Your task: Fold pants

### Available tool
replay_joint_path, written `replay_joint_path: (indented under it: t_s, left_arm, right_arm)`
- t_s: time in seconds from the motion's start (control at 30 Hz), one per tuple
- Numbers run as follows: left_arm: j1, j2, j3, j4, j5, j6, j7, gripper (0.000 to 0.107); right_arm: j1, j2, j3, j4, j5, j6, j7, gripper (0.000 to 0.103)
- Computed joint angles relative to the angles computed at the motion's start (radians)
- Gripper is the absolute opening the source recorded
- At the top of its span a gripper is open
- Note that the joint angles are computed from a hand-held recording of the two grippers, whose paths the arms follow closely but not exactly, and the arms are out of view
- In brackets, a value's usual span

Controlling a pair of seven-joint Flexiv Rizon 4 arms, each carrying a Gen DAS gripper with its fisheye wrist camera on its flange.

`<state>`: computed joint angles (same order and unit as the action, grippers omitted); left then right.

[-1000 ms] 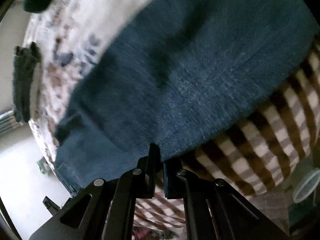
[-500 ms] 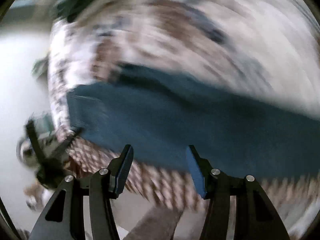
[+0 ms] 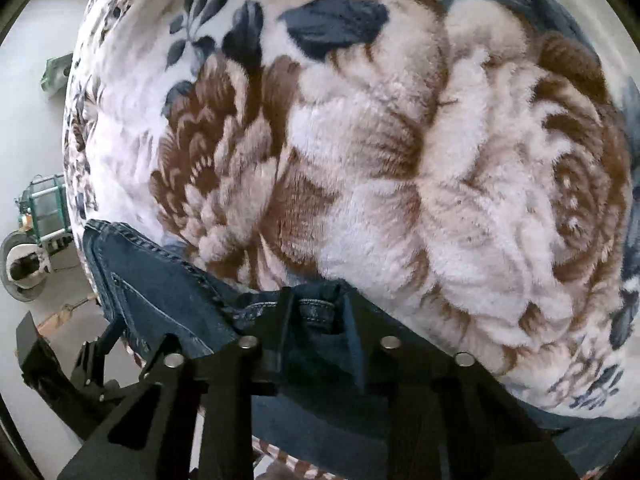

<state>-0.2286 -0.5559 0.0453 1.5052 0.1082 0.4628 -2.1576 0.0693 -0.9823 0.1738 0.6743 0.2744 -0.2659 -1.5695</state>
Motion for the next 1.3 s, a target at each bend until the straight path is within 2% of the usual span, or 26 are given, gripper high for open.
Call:
replay_joint_path:
  t_s: [0.07,0.13,0.2,0.3,0.37,0.47,0.53,0.6,0.63,0.67,0.7,0.77,0.83,0.93,1.0,1.1,1.13,1.17,1.23,1.3]
  left_arm:
    - [0.008,0.004,-0.004,0.010,-0.011,0.006,0.009,0.101]
    - [0.016,0.008,-0.006,0.025,-0.018,0.018,0.025,0.101]
    - [0.027,0.019,-0.005,0.048,-0.029,0.035,0.037,0.101]
    - [0.038,0.033,-0.004,0.078,-0.042,0.054,0.045,0.101]
    - [0.043,0.040,0.001,0.092,-0.045,0.070,0.043,0.101]
    - [0.053,0.060,0.006,0.120,-0.048,0.099,0.039,0.101]
    - [0.068,0.065,0.003,0.141,-0.064,0.115,0.051,0.101]
    - [0.076,0.066,0.003,0.160,-0.069,0.129,0.059,0.101]
    - [0.079,0.069,0.004,0.174,-0.071,0.144,0.064,0.101]
    - [0.082,0.071,0.004,0.190,-0.072,0.166,0.067,0.102]
    - [0.083,0.072,0.006,0.203,-0.070,0.182,0.070,0.103]
    - [0.084,0.073,0.008,0.217,-0.071,0.202,0.070,0.103]
    - [0.092,0.071,0.009,0.239,-0.081,0.226,0.073,0.103]
    - [0.100,0.051,0.012,0.249,-0.094,0.247,0.069,0.103]
    - [0.100,0.036,0.018,0.229,-0.087,0.215,0.072,0.103]
    - [0.120,0.026,0.011,0.194,-0.114,0.141,0.096,0.103]
    - [0.132,0.042,0.008,0.211,-0.135,0.159,0.102,0.103]
    - [0.142,0.076,0.010,0.257,-0.157,0.226,0.098,0.098]
    - [0.150,0.131,0.023,0.314,-0.163,0.304,0.087,0.089]
    - [0.153,0.170,0.042,0.334,-0.135,0.315,0.074,0.089]
  right_arm:
    - [-0.002,0.040,-0.008,0.065,-0.002,0.067,0.009,0.010]
    - [-0.005,0.064,-0.012,0.095,0.002,0.126,0.030,0.009]
    - [-0.018,0.061,-0.006,0.071,0.022,0.146,0.061,0.008]
    - [-0.029,0.028,0.005,0.014,0.036,0.085,0.097,0.009]
    - [-0.037,-0.016,0.015,-0.059,0.049,0.007,0.113,0.012]
    - [-0.046,-0.027,0.015,-0.088,0.066,0.011,0.144,0.022]
    - [-0.058,-0.032,0.018,-0.104,0.074,-0.014,0.153,0.054]
    - [-0.049,-0.049,0.016,-0.124,0.062,-0.067,0.149,0.056]
    - [-0.038,-0.062,0.015,-0.134,0.046,-0.107,0.121,0.049]
    - [-0.020,-0.056,0.007,-0.111,0.032,-0.094,0.103,0.038]
    - [-0.014,-0.035,0.007,-0.065,0.027,-0.059,0.076,0.012]
    - [0.011,0.025,-0.021,0.036,-0.014,0.052,0.059,0.009]
    - [0.008,0.059,-0.030,0.089,-0.015,0.150,0.099,0.003]
    - [-0.010,0.049,-0.011,0.069,-0.001,0.122,0.114,0.003]
    - [-0.008,0.045,-0.004,0.053,-0.020,0.084,0.062,0.004]
    - [0.001,0.017,-0.006,-0.008,-0.036,0.008,0.031,0.008]
    - [0.002,0.002,-0.009,-0.036,-0.038,-0.017,0.035,0.014]
    - [0.013,-0.002,-0.011,-0.041,-0.038,-0.014,0.048,0.019]
    - [0.022,-0.020,-0.018,-0.061,-0.046,-0.017,0.054,0.047]
    - [0.025,-0.036,-0.019,-0.065,-0.052,-0.035,0.042,0.055]
